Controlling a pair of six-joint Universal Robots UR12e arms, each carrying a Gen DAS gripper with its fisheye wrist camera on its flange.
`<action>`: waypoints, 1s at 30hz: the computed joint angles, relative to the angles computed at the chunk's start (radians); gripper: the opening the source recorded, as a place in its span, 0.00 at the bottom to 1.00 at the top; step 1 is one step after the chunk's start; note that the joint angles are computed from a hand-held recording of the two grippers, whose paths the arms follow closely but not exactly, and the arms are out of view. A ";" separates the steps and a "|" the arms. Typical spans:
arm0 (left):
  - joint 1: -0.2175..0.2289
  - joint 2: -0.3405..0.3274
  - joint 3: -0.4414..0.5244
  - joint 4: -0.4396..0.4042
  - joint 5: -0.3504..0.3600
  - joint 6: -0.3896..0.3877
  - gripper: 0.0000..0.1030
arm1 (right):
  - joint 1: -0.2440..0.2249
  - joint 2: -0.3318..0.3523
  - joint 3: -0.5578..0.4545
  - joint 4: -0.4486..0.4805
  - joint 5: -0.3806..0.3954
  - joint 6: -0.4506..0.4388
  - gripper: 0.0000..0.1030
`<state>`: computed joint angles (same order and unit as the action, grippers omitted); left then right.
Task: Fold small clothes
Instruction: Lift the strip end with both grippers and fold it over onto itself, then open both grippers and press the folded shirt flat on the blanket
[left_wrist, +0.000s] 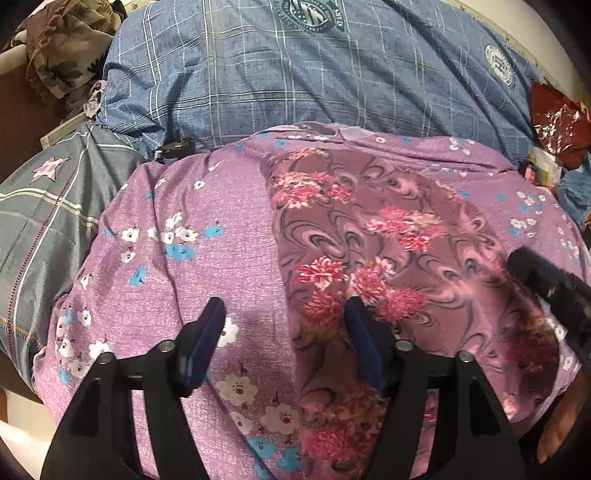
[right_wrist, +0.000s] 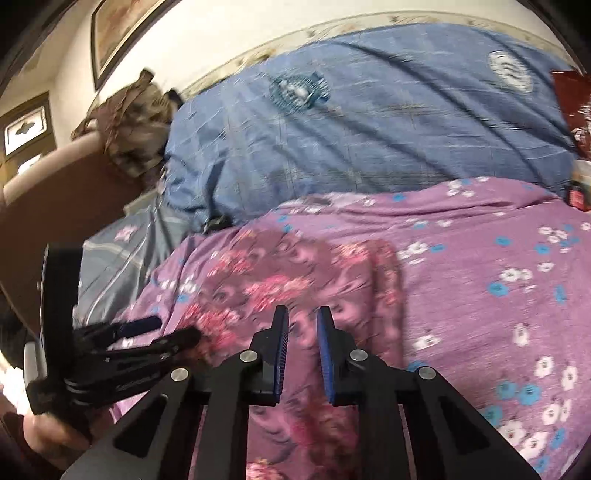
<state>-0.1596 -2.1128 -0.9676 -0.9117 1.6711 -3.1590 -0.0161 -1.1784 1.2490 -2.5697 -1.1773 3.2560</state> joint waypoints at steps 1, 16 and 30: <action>0.000 -0.002 0.001 -0.004 0.005 0.002 0.70 | 0.005 0.005 -0.010 0.031 -0.001 -0.016 0.15; 0.001 -0.033 0.044 -0.077 0.016 0.002 0.87 | 0.018 0.037 -0.060 0.197 -0.006 -0.058 0.12; 0.013 -0.054 0.120 -0.060 -0.034 -0.078 0.86 | 0.012 0.038 -0.070 0.062 0.019 -0.028 0.15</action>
